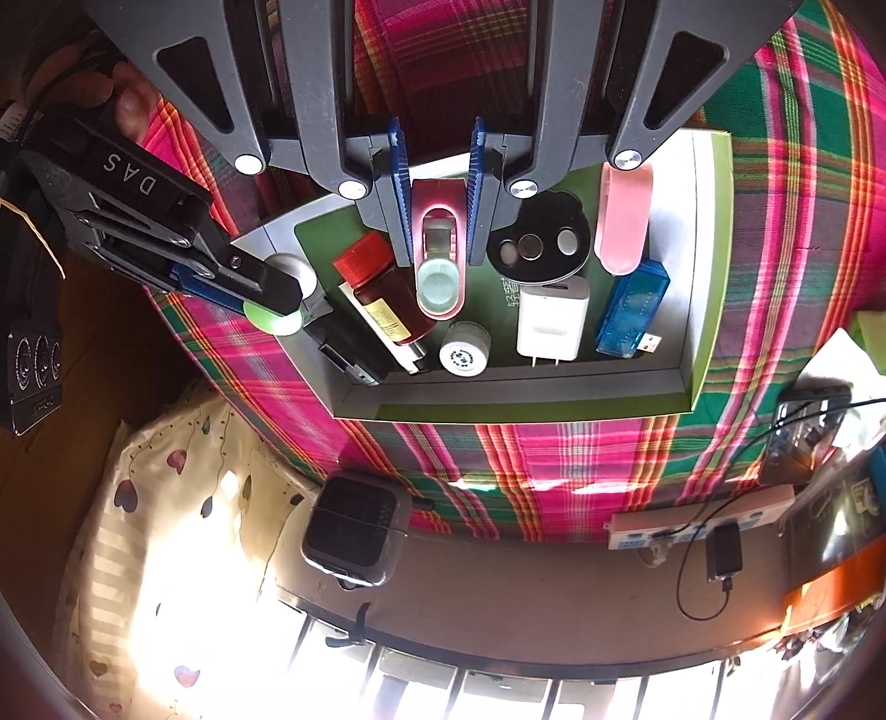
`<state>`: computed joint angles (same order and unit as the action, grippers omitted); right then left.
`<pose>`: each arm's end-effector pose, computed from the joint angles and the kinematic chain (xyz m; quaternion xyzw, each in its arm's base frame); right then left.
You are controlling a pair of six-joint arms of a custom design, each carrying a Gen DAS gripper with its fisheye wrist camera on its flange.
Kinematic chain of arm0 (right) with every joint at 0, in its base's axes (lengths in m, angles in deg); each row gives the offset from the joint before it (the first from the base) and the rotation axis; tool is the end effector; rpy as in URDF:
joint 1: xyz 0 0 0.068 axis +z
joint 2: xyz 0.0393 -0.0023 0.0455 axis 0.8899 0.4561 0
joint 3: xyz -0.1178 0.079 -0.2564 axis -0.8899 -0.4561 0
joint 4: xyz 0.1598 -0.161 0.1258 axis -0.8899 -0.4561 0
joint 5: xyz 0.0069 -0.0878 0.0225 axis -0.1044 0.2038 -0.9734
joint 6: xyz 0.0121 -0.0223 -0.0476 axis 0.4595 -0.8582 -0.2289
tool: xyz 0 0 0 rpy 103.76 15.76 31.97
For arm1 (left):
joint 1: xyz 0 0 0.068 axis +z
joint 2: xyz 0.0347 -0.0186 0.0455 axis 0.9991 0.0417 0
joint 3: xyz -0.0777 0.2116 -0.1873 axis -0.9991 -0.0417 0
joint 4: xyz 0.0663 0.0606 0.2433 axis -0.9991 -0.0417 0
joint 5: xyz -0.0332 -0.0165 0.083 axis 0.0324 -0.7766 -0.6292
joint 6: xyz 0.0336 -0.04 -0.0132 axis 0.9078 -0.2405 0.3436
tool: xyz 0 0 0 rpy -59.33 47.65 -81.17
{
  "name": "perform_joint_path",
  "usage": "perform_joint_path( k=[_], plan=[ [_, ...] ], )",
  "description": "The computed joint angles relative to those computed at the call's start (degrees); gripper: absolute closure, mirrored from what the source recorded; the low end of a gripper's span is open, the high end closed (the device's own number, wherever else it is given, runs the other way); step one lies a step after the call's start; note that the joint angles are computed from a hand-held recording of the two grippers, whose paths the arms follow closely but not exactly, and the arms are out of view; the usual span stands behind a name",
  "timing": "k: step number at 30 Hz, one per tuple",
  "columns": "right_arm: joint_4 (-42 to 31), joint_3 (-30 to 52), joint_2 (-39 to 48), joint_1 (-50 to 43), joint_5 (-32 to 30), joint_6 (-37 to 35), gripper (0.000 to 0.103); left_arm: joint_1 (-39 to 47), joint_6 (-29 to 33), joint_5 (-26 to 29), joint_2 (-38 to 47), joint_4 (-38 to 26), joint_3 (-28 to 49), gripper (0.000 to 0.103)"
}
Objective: Organize rigid objects
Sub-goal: 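Lower and open the left tool releasing the pink holder while the right tool releases the knob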
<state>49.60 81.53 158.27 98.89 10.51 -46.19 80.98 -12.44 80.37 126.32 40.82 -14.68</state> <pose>0.2424 0.1689 0.1454 -0.0336 0.9046 0.1557 0.3954 0.2620 -0.0407 0.1629 0.0829 0.9250 -0.1627 0.3332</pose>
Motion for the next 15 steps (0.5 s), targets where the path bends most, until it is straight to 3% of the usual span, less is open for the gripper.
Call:
perform_joint_path(
  k=[15],
  plan=[
    [0.56, 1.09, 3.35, -1.55, -2.57, -0.66, 0.072, -1.65, -0.51, -1.41, 4.33, 1.4, 1.16, 0.086]
  ],
)
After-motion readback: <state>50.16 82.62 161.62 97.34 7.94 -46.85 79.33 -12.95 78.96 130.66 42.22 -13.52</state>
